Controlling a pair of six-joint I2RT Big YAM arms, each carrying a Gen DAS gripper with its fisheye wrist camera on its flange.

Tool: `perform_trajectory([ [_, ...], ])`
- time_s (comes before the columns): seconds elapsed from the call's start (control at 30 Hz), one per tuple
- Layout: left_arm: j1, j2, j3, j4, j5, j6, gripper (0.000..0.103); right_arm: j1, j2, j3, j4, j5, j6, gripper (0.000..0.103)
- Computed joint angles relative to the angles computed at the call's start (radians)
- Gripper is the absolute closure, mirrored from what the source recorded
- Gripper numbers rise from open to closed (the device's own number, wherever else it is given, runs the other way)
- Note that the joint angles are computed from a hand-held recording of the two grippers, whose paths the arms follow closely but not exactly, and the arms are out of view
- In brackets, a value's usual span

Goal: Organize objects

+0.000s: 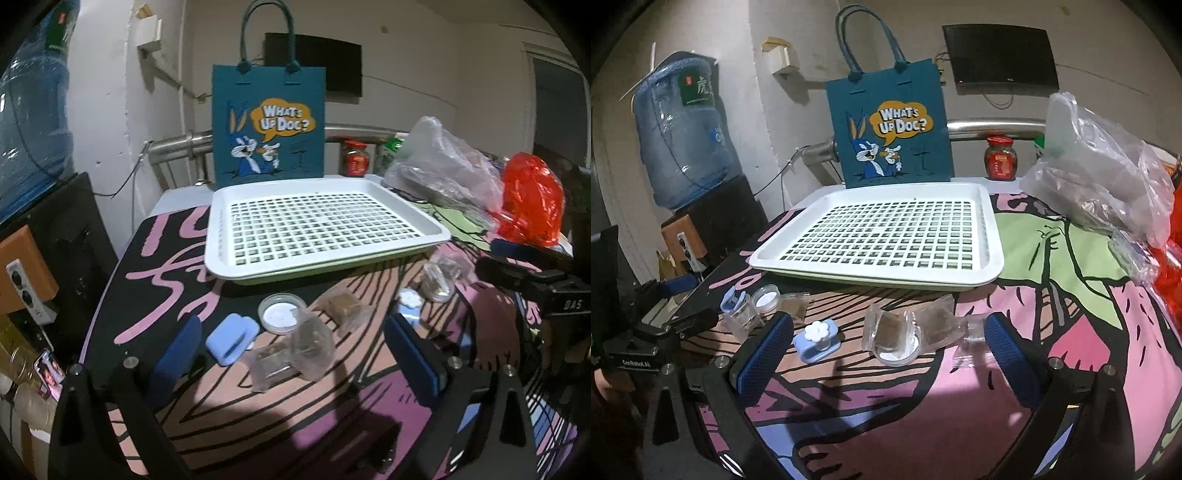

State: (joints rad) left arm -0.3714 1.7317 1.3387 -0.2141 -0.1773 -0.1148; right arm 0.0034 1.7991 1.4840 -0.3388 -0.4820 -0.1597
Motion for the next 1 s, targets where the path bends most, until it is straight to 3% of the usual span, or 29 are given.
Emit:
perform_trajectory([
  [0.33,-0.002,0.015,0.024,-0.028,0.019,0.037,0.005,0.014,0.003,0.008,-0.035,-0.001,-0.043,0.000],
  [0.5,0.016,0.015,0.024,-0.041,0.054,0.005,0.008,-0.002,-0.006,-0.006,-0.006,-0.023,-0.005,0.000],
  [0.63,0.027,0.015,0.030,-0.080,0.015,-0.028,0.013,-0.025,-0.004,0.018,-0.012,0.022,0.012,0.000],
  [0.77,0.043,0.025,0.045,-0.149,0.002,-0.073,0.023,-0.022,0.038,0.084,-0.114,0.176,-0.049,0.000],
  [1.0,0.042,0.048,0.076,-0.222,-0.023,-0.077,0.025,-0.015,0.095,0.147,-0.226,0.212,-0.095,0.008],
])
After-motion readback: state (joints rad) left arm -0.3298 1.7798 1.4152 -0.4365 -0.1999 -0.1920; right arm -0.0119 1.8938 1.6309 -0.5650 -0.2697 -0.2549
